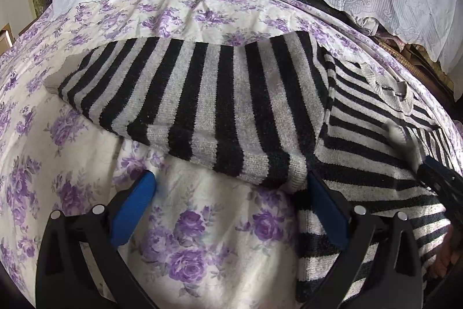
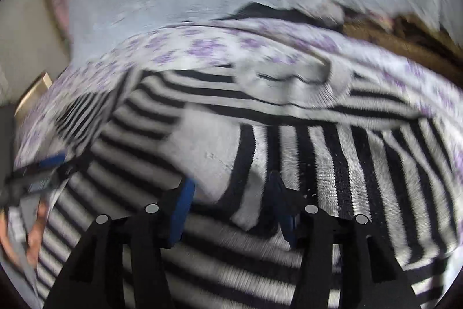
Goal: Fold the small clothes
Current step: 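Open the right gripper and withdraw it from the folded sleeve, then grasp the other sleeve cuff with the left gripper and fold it across the body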
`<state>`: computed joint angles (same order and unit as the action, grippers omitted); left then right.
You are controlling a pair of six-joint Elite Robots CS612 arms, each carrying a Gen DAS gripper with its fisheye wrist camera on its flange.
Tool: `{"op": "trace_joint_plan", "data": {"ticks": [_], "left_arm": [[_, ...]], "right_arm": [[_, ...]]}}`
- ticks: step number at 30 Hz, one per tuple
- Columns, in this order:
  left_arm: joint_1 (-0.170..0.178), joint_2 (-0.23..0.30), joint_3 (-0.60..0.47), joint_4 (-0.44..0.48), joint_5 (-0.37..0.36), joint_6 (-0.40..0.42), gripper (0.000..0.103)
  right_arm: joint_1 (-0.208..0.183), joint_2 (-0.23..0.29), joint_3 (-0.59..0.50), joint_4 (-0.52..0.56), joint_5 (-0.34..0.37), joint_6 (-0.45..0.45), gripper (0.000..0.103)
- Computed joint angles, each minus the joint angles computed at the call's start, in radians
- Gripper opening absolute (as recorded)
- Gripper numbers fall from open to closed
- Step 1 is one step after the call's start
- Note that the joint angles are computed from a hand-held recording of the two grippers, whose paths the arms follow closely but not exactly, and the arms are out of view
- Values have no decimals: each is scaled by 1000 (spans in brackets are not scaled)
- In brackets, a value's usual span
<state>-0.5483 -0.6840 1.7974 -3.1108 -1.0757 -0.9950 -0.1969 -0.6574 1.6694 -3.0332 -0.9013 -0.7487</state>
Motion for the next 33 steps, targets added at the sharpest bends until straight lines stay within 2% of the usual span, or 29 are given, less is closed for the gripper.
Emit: {"op": "trace_joint_plan", "data": {"ticks": [1, 3, 5, 6, 8, 9, 11, 13, 15, 17, 18, 19, 20, 21, 24, 26, 28, 29, 30, 32, 33], "left_arm": [[0, 0, 0, 0, 0, 0, 99], [0, 0, 0, 0, 0, 0, 99], [0, 0, 0, -1, 0, 0, 99], [0, 1, 0, -4, -2, -1, 99], [2, 0, 4, -18, -11, 0, 99], [4, 0, 7, -28, -17, 0, 99], [12, -1, 22, -83, -50, -4, 99], [25, -2, 42, -162, -98, -17, 99], [39, -4, 66, -231, -121, -69, 99], [62, -4, 99, -312, -150, -153, 99], [78, 7, 110, -382, -187, -181, 99], [89, 18, 117, -436, -217, -202, 99], [99, 27, 120, -481, -242, -222, 99], [106, 33, 122, -512, -256, -235, 99], [120, 39, 122, -543, -239, -262, 99], [138, 56, 112, -573, -246, -279, 98], [150, 64, 105, -592, -241, -279, 98], [152, 65, 102, -593, -232, -279, 95], [152, 63, 103, -579, -210, -286, 90], [155, 50, 107, -519, -183, -300, 49], [155, 45, 110, -492, -175, -310, 40]], "right_arm": [[-11, -6, 14, -35, 29, 2, 56], [-31, -5, 17, -105, 90, 93, 56], [-33, 6, -2, -134, 86, 201, 55], [-22, 11, -18, -110, 34, 220, 54], [14, 21, -59, 27, -96, 162, 54], [30, 47, -78, 67, -144, 141, 56], [32, 45, -73, 39, -155, 116, 58], [19, 35, -64, 34, -114, 153, 57], [-10, 32, -48, -16, -23, 210, 60], [-21, 31, -51, -18, -28, 193, 75], [-16, 38, -68, 43, -65, 140, 87], [-11, 50, -87, 104, -84, 93, 92], [-18, 54, -93, 122, -63, 66, 93], [-20, 49, -91, 120, -42, 78, 93], [-47, 50, -64, -4, 20, 171, 92], [-71, 45, -54, -52, 72, 223, 92], [-82, 46, -56, -83, 93, 249, 92], [-85, 44, -58, -90, 89, 244, 92], [-80, 43, -64, -83, 53, 225, 92], [-58, 53, -92, -30, -73, 189, 92], [-52, 62, -110, 33, -124, 165, 92]]}}
